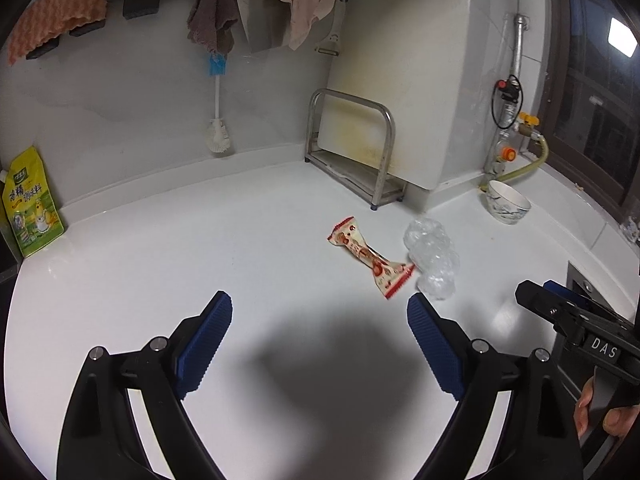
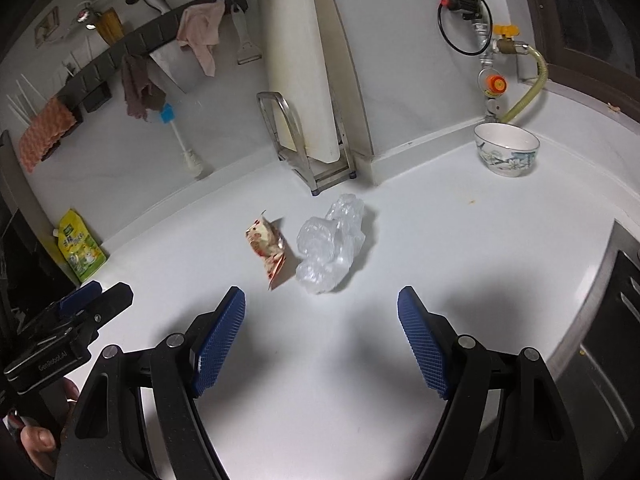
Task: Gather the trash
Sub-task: 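Move both grippers back to the snack wrapper and plastic bag, then grasp the clear plastic bag with the right gripper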
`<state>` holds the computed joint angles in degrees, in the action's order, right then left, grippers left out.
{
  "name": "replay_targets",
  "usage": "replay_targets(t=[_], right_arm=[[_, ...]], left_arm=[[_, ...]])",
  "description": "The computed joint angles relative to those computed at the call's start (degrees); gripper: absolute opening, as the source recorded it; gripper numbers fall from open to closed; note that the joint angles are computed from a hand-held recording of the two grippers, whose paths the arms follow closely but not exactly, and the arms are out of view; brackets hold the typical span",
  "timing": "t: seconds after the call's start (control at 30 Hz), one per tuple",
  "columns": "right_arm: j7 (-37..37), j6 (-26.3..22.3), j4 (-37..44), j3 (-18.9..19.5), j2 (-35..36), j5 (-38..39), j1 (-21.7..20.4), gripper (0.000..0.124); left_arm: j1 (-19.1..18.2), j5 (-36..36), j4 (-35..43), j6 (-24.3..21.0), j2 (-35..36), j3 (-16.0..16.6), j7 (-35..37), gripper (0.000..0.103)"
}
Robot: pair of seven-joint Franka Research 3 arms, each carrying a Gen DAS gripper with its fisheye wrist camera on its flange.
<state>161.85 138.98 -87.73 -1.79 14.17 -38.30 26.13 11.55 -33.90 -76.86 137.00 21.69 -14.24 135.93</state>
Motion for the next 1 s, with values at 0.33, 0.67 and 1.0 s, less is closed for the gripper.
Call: replay_targets(t=[0.33,0.67,1.0], right_arm=[[-11.07,-2.11,13.34,-2.32,11.32,10.70,-1.68,0.075],[-16.32,-3.52,22.24,-4.47,18.62,18.07,-2.14,0.077],[-17.47,-7.00,27.54,-6.46,23.01,20.03,-1.42,0.075]], left_arm=[[-4.45,12.64,20.36,-5.83,15.16,-0.15,-11.11,0.088],[-5.45,17.62,29.64,-7.94,21.70,-1.40,-15.43,0.088],[-6.58,20.58,34.32,-9.44,25.12,-1.03,-17.23,0.088]])
